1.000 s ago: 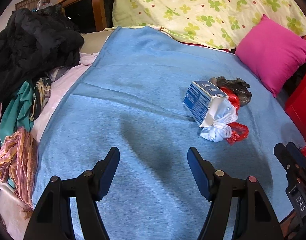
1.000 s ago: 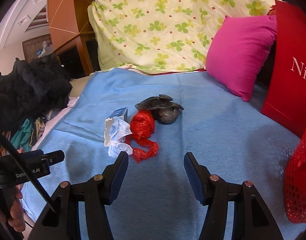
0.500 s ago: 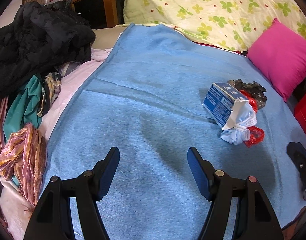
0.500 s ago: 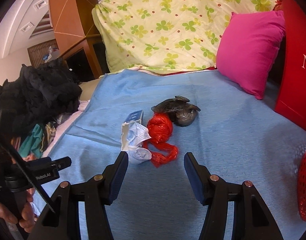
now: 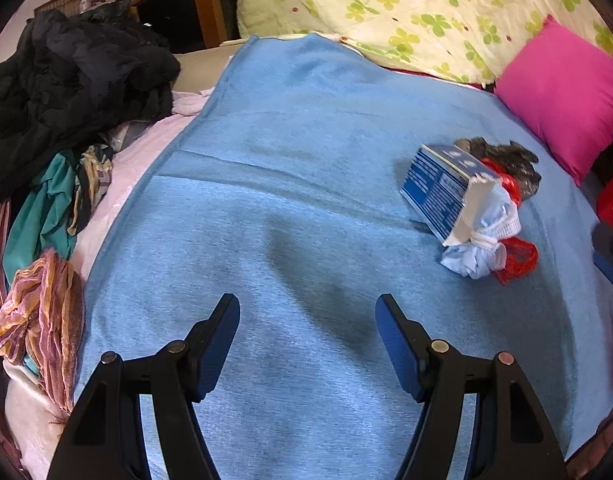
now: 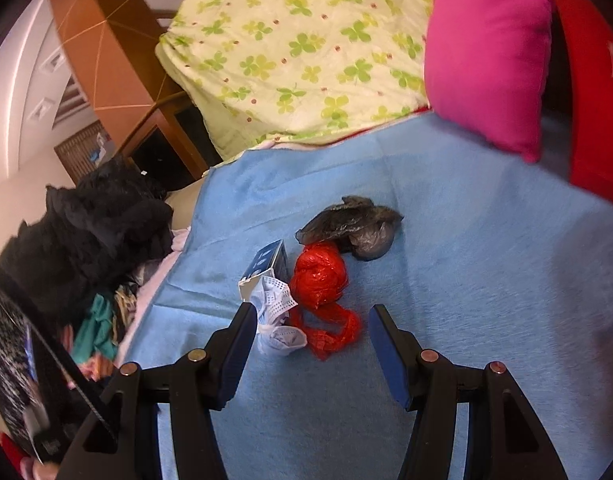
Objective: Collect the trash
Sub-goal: 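Grasp the red plastic bag with the right tool, then grasp the white face mask with the left tool while the right tool holds the red bag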
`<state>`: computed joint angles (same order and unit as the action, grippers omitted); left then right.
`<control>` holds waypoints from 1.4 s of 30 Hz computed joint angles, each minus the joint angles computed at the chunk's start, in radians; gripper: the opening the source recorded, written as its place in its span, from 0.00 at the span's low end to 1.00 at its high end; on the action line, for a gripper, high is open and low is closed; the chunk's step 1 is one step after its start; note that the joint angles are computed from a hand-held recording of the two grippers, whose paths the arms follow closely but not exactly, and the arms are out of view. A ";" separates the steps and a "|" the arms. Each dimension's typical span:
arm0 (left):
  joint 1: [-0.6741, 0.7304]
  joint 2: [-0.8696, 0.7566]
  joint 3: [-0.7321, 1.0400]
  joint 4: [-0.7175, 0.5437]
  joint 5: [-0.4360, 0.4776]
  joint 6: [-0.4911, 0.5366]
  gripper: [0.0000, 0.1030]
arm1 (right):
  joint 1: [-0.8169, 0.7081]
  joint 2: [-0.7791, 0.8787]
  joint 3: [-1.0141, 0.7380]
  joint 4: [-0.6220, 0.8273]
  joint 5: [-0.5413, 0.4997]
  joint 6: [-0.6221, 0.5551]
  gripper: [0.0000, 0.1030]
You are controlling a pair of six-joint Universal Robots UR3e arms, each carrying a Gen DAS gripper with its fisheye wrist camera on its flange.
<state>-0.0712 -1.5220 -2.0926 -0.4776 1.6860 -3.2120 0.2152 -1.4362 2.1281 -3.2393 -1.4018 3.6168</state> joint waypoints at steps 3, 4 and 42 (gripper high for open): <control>-0.020 -0.023 0.014 -0.002 0.013 -0.004 0.69 | -0.036 0.069 -0.053 0.019 0.069 0.014 0.60; -0.022 -0.026 0.017 -0.004 0.015 -0.004 0.69 | -0.041 0.095 -0.076 0.028 0.080 0.017 0.60; -0.061 -0.138 0.138 -0.068 -0.079 -0.033 0.69 | -0.186 0.240 -0.208 0.168 0.271 0.016 0.41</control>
<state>-0.1319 -1.6598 -1.9547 -0.5453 1.6067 -3.2450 0.0296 -1.1967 1.9196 -3.0711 -1.1305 3.6330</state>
